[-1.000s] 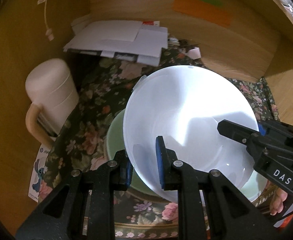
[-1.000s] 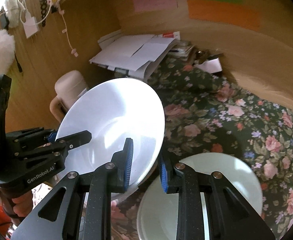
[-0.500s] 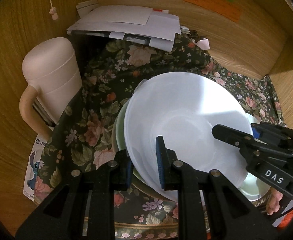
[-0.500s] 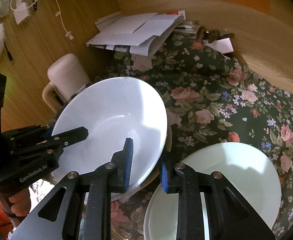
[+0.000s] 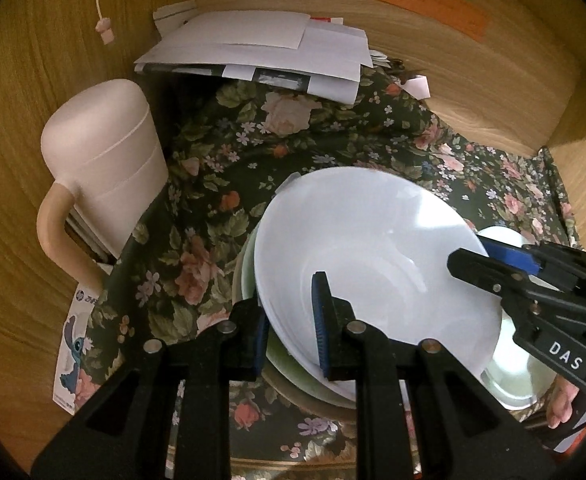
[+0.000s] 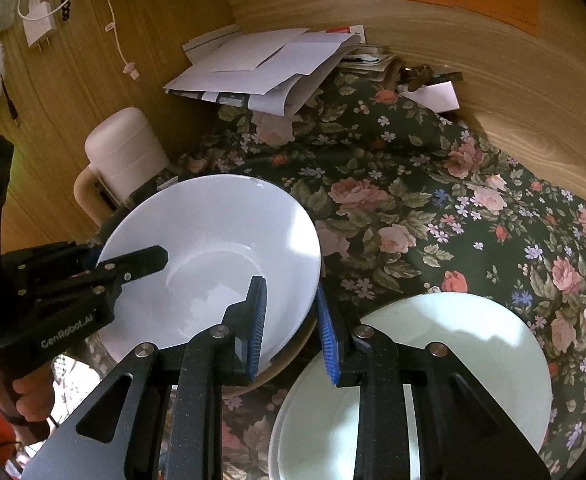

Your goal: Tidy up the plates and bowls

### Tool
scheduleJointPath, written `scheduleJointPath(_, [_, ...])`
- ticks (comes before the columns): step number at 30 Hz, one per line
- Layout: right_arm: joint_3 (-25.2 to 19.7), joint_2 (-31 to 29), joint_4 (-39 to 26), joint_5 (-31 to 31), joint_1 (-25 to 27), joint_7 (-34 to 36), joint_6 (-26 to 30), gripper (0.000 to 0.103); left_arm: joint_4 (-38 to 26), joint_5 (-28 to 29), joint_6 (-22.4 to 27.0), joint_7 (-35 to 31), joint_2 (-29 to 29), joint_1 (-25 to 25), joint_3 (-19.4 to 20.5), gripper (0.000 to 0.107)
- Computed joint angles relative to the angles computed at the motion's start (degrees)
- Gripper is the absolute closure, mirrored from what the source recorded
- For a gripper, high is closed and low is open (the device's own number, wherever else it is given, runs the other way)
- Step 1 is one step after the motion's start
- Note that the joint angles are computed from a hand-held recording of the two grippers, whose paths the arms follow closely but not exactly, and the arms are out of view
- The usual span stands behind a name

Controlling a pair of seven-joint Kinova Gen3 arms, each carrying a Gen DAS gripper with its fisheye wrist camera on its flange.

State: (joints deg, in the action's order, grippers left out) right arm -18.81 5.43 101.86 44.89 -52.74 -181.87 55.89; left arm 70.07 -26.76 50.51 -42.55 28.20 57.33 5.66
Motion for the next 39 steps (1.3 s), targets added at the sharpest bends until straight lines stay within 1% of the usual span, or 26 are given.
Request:
scheduleJointPath(8, [-0.6,-1.2,1.3,1.0,0.1,-1.8,-0.4,0.077,-4.7,-0.1,3.3,-1.7,2.4,0.7,-0.5,0.088])
scheduleJointPath(10, [-0.9,-1.3,1.2,1.2,0.1,-1.8,-0.2,0.075,-6.5,-0.2,4.8,-2.3,3.1,0.9,-0.7,0.088])
scheduleJointPath(12, [-1.1,-1.4,1.3,1.3,0.1,-2.0,-0.2,0.068,-7.9,0.2,6.1,-3.0,3.7,1.0,-0.8,0.087])
scheduleJointPath(14, [-1.3,-1.6,1.4,1.7,0.0,-2.3,0.0,0.065,-9.1,0.6,7.0,-3.5,4.1,1.1,-0.9,0.084])
scheduleJointPath(17, [-1.6,-1.9,1.6,2.2,0.0,-2.7,0.3,0.063,-10.9,0.1,8.7,-4.1,4.7,1.7,-1.4,0.082])
scheduleJointPath(19, [-1.7,-2.1,1.7,2.2,0.1,-2.6,0.3,0.061,-11.9,-1.8,9.8,-4.0,5.0,3.1,-2.6,0.078])
scheduleJointPath(21, [-1.8,-2.3,1.9,2.3,0.3,-2.5,0.1,0.059,-10.6,-3.4,8.3,-3.0,4.0,3.8,-3.3,0.069])
scheduleJointPath(23, [-2.0,-2.4,1.9,2.3,0.4,-2.4,0.2,0.059,-9.3,-3.3,6.7,-3.0,2.8,3.1,-2.8,0.067])
scheduleJointPath(27, [-2.0,-2.5,1.9,1.7,0.8,-1.4,-0.4,0.058,-7.5,-3.8,6.5,-1.0,1.7,2.8,-2.8,0.066])
scheduleJointPath(32, [-1.6,-2.1,1.9,0.3,1.6,0.3,-1.8,0.058,-3.1,-1.8,5.2,0.7,0.0,0.7,-1.2,0.066])
scheduleJointPath(35, [-1.2,-1.9,1.9,-0.8,2.1,1.4,-2.8,0.058,-0.5,-0.7,4.0,1.1,-1.0,-0.2,-0.2,0.066])
scheduleJointPath(37, [-0.9,-1.7,1.9,-1.6,2.5,2.4,-3.4,0.058,1.6,0.2,2.2,1.7,-1.9,-0.9,0.4,0.066])
scheduleJointPath(39, [-0.7,-1.4,1.8,-2.1,2.6,3.0,-3.5,0.058,2.7,-0.2,1.2,2.5,-2.3,-0.8,0.4,0.065])
